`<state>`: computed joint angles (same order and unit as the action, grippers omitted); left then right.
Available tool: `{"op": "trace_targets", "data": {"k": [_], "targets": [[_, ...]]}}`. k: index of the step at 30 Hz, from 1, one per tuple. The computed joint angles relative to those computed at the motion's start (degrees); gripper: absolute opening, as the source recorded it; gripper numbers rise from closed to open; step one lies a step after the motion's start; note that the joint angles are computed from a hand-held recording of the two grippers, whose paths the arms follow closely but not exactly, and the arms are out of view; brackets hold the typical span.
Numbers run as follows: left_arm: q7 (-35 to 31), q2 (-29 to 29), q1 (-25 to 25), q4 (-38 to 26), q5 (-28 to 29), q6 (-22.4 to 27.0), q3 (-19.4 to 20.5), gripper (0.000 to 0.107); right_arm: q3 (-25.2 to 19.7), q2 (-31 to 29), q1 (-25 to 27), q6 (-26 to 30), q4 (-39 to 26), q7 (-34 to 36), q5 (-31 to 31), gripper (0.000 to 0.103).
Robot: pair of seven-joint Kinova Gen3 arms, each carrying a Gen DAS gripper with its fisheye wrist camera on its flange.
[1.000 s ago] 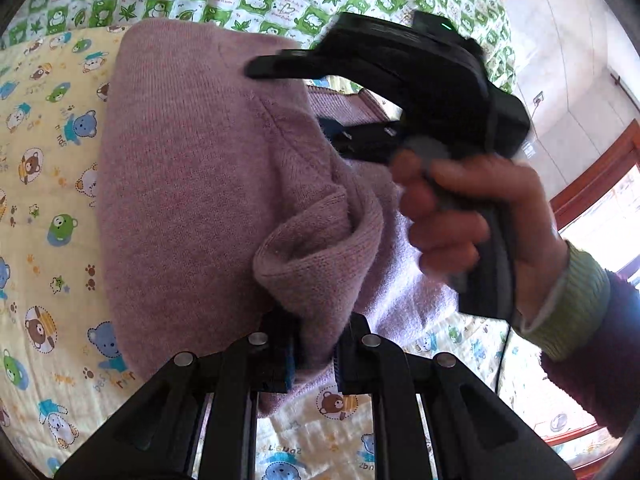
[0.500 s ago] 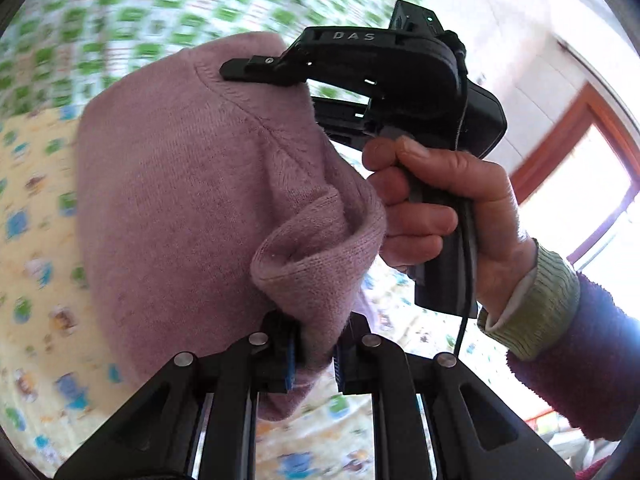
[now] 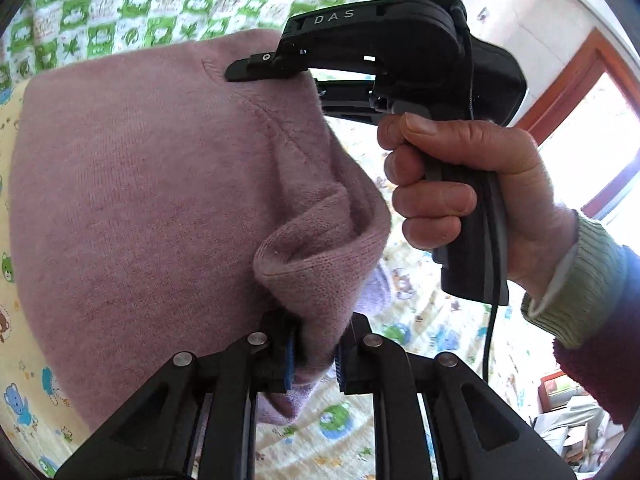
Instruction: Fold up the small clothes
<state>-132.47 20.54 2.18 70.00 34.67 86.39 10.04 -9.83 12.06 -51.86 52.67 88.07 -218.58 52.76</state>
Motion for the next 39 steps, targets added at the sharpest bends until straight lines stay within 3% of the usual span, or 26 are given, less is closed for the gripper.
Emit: {"op": "trace_targets", "data": {"k": [3, 5, 7, 8, 13, 19, 23, 33, 34, 35, 36, 39], "targets": [[3.44, 0.70, 1.99, -1.31, -1.08, 0.01, 0.19, 0.020, 0.20, 1.21, 1.20, 0.12, -0.79, 2.54, -3.49, 0.018], [4.24, 0.62, 1.70, -1.92, -0.41, 1.23, 0.48, 0.031, 0.72, 1.24, 0.85, -0.27, -0.03, 1.39, -3.90, 0.021], [4.07, 1.01, 0.92, -2.79, 0.36, 2.73, 0.61, 0.050, 0.35, 0.72, 0.74, -0.27, 0.61, -0.18, -2.93, 0.026], [3.57, 0.71, 0.48, -2.48, 0.60, 3.30, 0.63, 0.052, 0.72, 0.68, -0.07, 1.13, -0.09, 0.43, -3.35, 0.027], [1.68, -1.63, -0.53, 0.19, 0.97, 4.77, 0.05, 0.055, -0.17, 1.86, -2.44, 10.58, -5.47, 3.20, -5.61, 0.036], [0.60, -1.98, -4.95, -0.93, 2.45, 9.63, -1.98, 0.056, -0.65, 3.53, -9.04, 22.16, -10.57, -0.65, -2.65, 0.041], [0.82, -1.68, -7.92, -3.00, 2.42, 10.67, -3.62, 0.059, -1.24, 4.52, -12.67, 24.15, -12.04, -4.74, -0.65, 0.041], [11.04, 4.44, -9.97, -11.41, -0.76, 7.95, -3.89, 0.059, 0.96, 9.46, -15.75, 23.68, -18.43, 0.66, -8.24, 0.041], [11.66, 4.93, -9.89, -12.13, -1.30, 7.87, -3.64, 0.059, 0.75, 9.43, -15.56, 22.67, -18.13, 1.14, -8.12, 0.039], [12.09, 5.34, -9.93, -12.74, -1.78, 7.92, -3.42, 0.059, 0.24, 9.63, -15.15, 22.59, -18.60, 2.55, -8.17, 0.019], [12.72, 5.58, -9.29, -12.54, -2.21, 7.04, -3.13, 0.059, -0.36, 9.93, -14.78, 23.45, -19.44, 3.63, -8.27, 0.009], [13.33, 5.95, -8.06, -11.44, -3.09, 4.70, -2.41, 0.059, 4.06, 9.06, -19.42, 25.72, -18.84, 1.27, -7.37, 0.005]]}}
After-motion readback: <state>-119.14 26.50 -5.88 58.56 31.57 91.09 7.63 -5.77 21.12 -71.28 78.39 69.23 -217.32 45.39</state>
